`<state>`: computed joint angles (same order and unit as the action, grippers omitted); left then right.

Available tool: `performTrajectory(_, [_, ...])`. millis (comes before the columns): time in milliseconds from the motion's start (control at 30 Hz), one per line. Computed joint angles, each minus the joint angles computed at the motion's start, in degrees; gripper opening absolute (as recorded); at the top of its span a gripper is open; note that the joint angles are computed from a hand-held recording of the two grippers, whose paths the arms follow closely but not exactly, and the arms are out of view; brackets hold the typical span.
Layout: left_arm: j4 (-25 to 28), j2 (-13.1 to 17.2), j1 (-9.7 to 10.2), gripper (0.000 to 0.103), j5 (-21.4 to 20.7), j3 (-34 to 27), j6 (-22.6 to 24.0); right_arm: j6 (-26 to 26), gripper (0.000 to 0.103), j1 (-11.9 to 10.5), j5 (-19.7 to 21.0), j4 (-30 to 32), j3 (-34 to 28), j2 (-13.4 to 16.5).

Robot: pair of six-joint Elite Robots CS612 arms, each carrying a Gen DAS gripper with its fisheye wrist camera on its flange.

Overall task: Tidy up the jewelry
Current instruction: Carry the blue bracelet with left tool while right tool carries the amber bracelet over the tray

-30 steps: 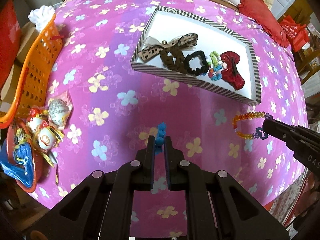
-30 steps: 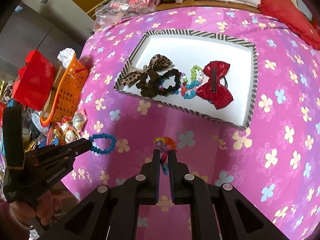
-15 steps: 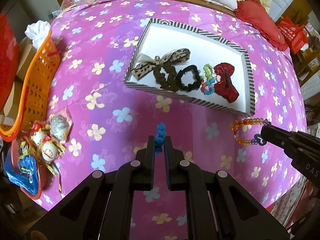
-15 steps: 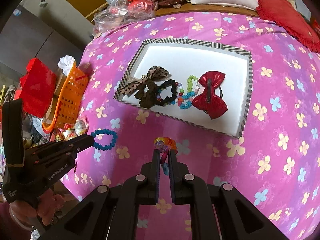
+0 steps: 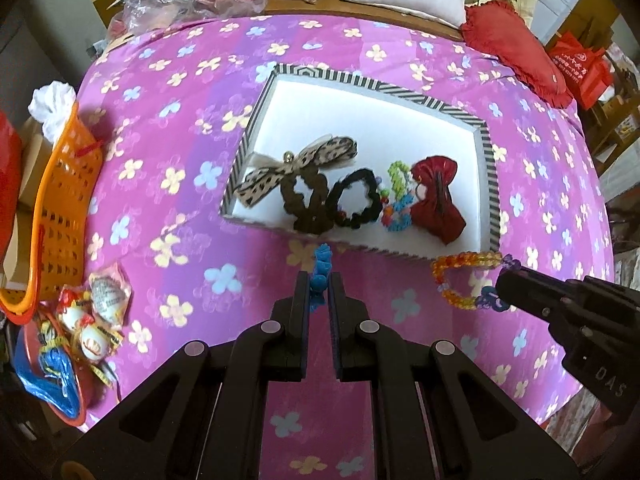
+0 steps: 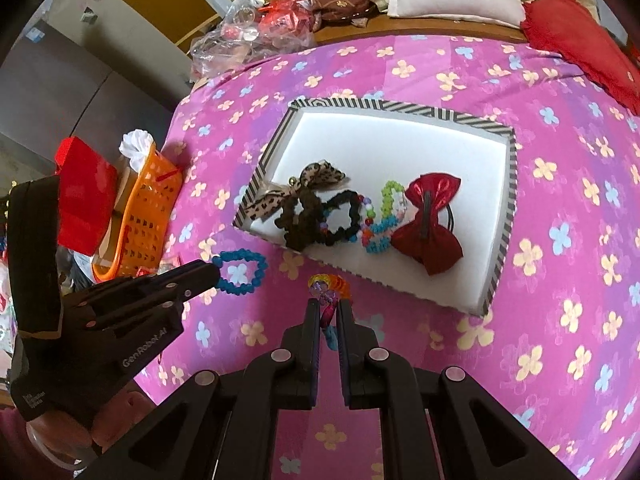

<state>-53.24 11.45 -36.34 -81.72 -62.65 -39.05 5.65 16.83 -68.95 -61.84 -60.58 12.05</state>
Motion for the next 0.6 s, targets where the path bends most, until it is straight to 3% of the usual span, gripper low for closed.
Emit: performTrajectory(600, [-5.65, -3.09, 0.38, 0.007, 0.28, 9.09, 0.28, -3.29, 0.008, -0.67, 3.71, -1.82, 7.36, -2.11])
